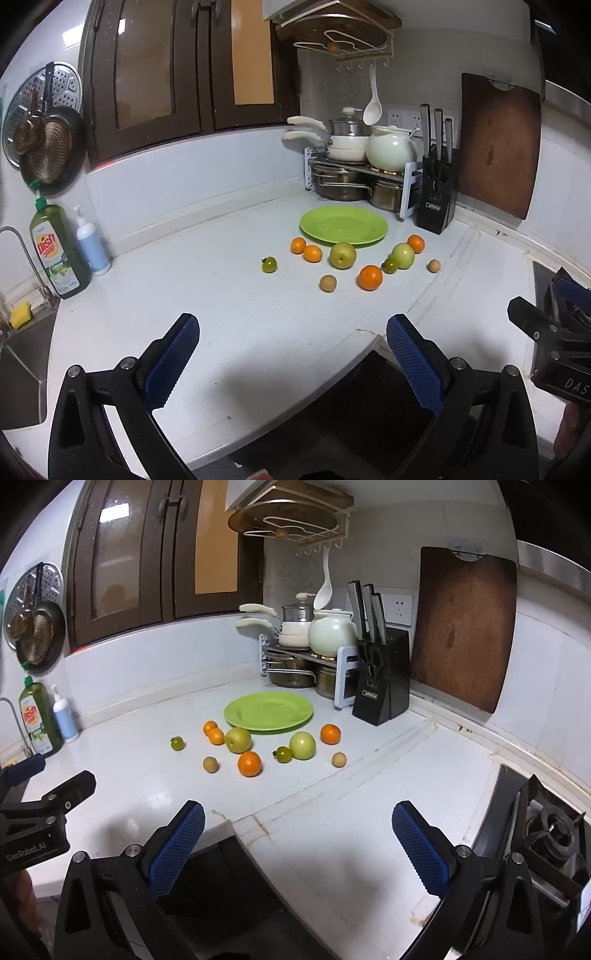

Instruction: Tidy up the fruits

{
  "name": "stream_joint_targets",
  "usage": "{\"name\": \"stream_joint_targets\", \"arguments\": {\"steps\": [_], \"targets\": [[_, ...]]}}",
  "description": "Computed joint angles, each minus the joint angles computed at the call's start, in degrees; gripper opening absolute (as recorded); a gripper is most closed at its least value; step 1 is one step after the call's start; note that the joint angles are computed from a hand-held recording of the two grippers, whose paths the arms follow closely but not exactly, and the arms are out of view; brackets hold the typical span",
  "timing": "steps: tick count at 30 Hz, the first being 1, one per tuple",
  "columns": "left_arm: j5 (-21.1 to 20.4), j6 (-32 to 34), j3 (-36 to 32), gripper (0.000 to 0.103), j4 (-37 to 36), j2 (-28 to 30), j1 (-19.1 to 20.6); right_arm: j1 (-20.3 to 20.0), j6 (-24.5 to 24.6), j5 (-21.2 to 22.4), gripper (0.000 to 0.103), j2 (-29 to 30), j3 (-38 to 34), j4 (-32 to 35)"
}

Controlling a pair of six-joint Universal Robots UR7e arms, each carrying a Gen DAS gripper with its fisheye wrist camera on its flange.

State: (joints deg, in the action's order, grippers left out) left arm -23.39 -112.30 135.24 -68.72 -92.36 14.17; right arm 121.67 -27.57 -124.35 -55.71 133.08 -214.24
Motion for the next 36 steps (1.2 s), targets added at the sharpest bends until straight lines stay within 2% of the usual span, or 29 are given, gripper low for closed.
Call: {"name": "stream_joint_targets", "arguments": {"steps": [1,5,6,9,12,36], "targets": [[-0.1,1.0,0.4,0.103,-1.1,-0.5,0.0,-0.1,0.0,0.1,0.102,0.0,0.1,0.0],[-0.6,-3.1,-0.6,0.103,3.8,0.8,-0.5,-0.7,0.0,0.4,0.102,-0.2,0.4,0.0],[-0.6,-3.8,-0.6,0.103,4.5,0.8,-0.9,0.5,0.7,-0.4,0.102,-0.1,-0.1,0.9],[-0.4,-3.1,-0.2,0.103,4.3,-0.4,-1.1,0.8,0.9,-0.6,0.102,-0.4,0.1,1.3],[-0.7,-5.9,-0.8,0.103,6.3,0.4,-2.1,0.2,0.4,0.1,0.102,-0.8,0.2,1.8],[-0.1,-4.9,-2.1,0.103,6.1,0.9,-1.7,0.8,0.6,-0.1,0.102,-1.0,0.1,2.1]]}}
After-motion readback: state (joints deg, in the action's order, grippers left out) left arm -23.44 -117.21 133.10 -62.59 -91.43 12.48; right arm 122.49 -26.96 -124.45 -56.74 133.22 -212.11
